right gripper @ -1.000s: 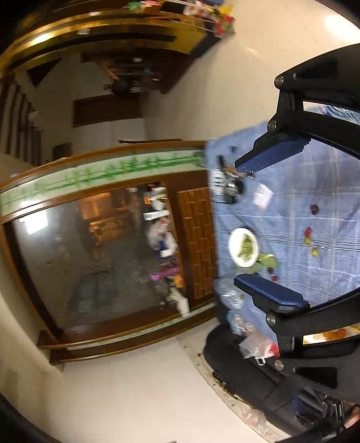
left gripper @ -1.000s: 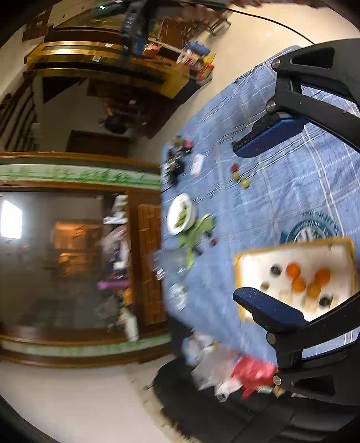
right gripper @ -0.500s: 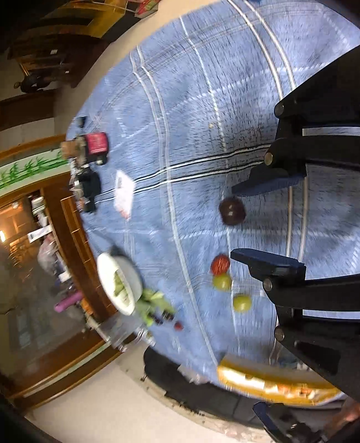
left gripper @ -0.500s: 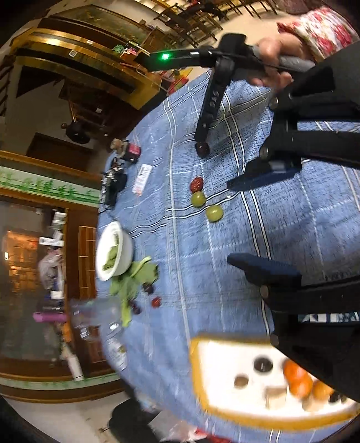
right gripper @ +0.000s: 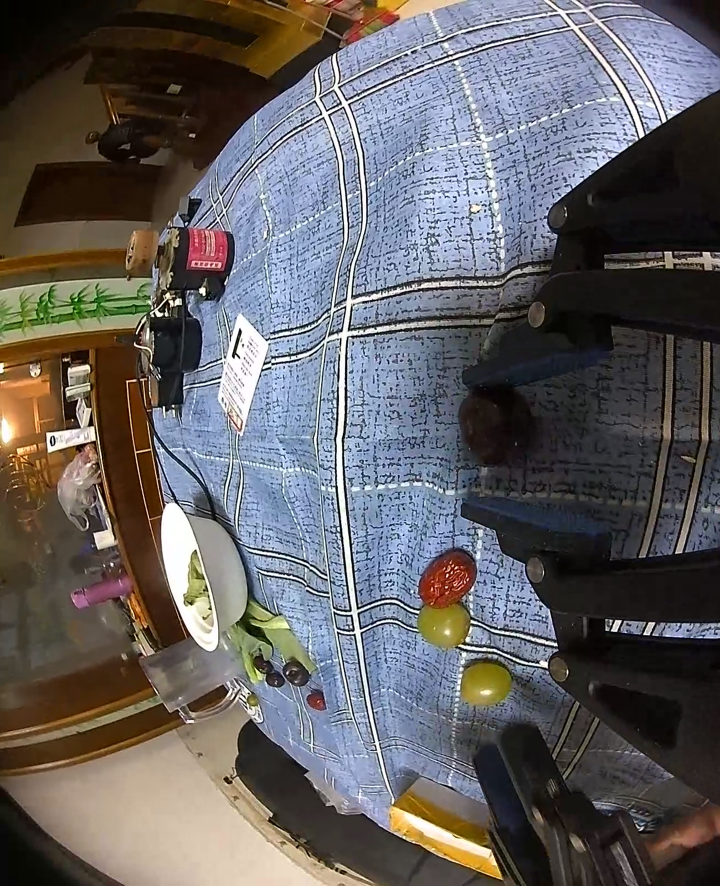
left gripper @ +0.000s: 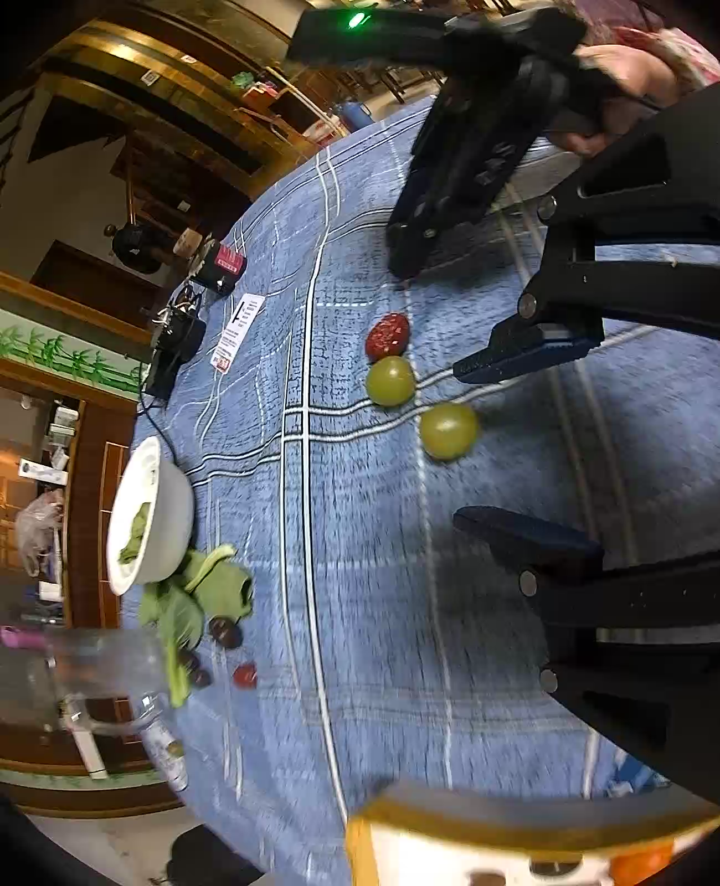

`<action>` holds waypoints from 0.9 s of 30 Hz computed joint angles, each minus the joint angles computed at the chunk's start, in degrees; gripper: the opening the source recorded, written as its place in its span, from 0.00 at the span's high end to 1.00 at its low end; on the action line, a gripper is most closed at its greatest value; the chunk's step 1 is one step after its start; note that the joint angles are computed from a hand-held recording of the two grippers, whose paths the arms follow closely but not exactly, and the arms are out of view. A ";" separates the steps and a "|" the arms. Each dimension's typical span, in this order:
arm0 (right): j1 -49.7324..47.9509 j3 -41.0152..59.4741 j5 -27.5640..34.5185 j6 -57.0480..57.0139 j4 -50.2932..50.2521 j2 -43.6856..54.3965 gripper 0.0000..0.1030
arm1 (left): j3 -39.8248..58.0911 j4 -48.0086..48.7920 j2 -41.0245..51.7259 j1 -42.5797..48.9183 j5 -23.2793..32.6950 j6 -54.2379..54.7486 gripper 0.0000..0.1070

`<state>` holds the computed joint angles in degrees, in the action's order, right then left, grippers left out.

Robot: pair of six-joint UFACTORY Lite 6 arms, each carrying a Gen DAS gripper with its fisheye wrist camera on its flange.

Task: Organize fruits
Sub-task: 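Grasp a green grape with the left tool while the right tool grasps a dark plum, then carry the grape and plum into the tray and open both tools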

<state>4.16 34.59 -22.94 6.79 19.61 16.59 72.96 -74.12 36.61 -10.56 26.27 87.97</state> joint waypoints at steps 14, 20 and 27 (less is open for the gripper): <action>-2.75 -3.19 -1.36 12.03 -12.85 -2.38 0.73 | 0.64 -12.91 3.21 -1.89 0.05 16.43 0.80; -2.74 -5.40 -3.28 14.60 -14.79 -4.74 0.73 | 1.01 -14.06 2.10 1.28 2.94 15.72 0.80; -2.50 -5.83 -4.70 17.63 -18.04 -5.31 0.73 | -0.33 -17.85 0.58 1.65 2.70 19.17 0.80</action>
<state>1.66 28.76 -27.64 24.42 1.57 11.28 72.63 -91.97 37.19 -8.90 28.97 107.14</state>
